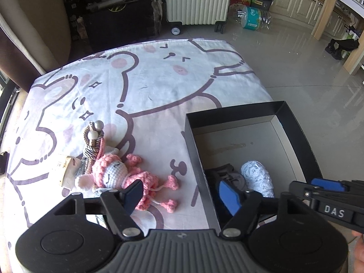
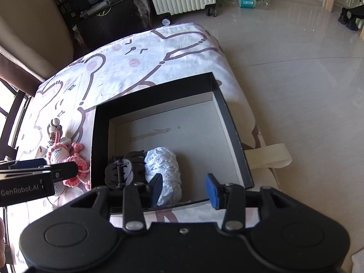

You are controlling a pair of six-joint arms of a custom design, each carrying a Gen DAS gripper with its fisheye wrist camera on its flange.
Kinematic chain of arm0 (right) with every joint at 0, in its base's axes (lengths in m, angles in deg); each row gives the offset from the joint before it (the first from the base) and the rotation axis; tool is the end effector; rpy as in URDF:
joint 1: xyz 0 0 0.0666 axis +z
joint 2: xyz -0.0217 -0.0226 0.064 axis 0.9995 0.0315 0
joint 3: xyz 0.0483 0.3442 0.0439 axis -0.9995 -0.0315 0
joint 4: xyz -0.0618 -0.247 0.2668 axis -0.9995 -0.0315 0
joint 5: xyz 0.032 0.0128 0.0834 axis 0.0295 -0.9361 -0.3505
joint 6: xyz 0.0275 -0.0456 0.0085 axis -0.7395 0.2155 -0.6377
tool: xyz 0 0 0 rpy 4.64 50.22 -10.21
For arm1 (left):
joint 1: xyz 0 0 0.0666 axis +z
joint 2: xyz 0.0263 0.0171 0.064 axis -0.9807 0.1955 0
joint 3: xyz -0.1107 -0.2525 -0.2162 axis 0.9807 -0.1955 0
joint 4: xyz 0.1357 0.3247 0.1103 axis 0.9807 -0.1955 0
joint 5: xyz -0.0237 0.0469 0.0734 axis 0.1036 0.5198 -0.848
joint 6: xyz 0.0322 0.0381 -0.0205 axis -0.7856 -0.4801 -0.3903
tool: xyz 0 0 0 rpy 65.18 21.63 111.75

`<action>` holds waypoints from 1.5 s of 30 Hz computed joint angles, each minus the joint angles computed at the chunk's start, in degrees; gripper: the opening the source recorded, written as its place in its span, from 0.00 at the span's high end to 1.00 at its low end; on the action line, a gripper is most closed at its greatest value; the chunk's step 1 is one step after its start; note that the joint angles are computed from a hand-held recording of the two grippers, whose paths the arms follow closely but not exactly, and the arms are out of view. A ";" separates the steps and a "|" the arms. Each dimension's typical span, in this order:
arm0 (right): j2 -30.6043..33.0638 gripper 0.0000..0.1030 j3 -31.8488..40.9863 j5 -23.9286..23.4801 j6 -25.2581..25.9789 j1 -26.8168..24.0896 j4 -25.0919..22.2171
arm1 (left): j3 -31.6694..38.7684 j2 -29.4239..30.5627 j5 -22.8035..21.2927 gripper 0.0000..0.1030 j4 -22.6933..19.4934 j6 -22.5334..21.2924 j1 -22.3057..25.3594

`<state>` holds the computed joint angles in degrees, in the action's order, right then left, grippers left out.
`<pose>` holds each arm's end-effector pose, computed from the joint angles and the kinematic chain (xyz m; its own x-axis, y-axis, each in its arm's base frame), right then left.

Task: Organize objects
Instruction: 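Open the left gripper on the clip while the right gripper releases the lace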

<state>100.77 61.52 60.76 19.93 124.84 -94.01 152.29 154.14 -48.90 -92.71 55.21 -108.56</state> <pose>0.4348 0.3124 0.4130 -0.8542 0.2482 -0.4569 0.1859 0.9664 0.1775 0.4948 -0.2799 0.4446 -0.8453 0.2518 -0.4712 0.2845 0.9587 0.0018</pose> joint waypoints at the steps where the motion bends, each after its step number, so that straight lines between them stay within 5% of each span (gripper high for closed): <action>1: -0.19 0.55 -0.02 0.57 0.03 0.15 -0.20 | -0.28 -0.21 -0.43 0.23 0.26 -0.03 0.04; 9: -0.76 0.34 0.99 5.86 0.21 1.59 -2.88 | -4.18 -2.48 -3.67 0.05 3.23 -1.38 0.33; 21: 0.35 0.08 3.41 10.93 0.71 2.95 -6.84 | -7.05 -3.99 -2.64 0.00 3.85 -3.22 1.32; 45: 0.54 0.00 3.81 13.12 -1.24 2.95 -9.12 | -7.79 -4.24 -1.24 0.00 4.31 -3.09 2.24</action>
<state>101.31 65.33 73.88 18.69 127.79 -103.13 144.50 149.90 -50.15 -88.40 52.12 -106.32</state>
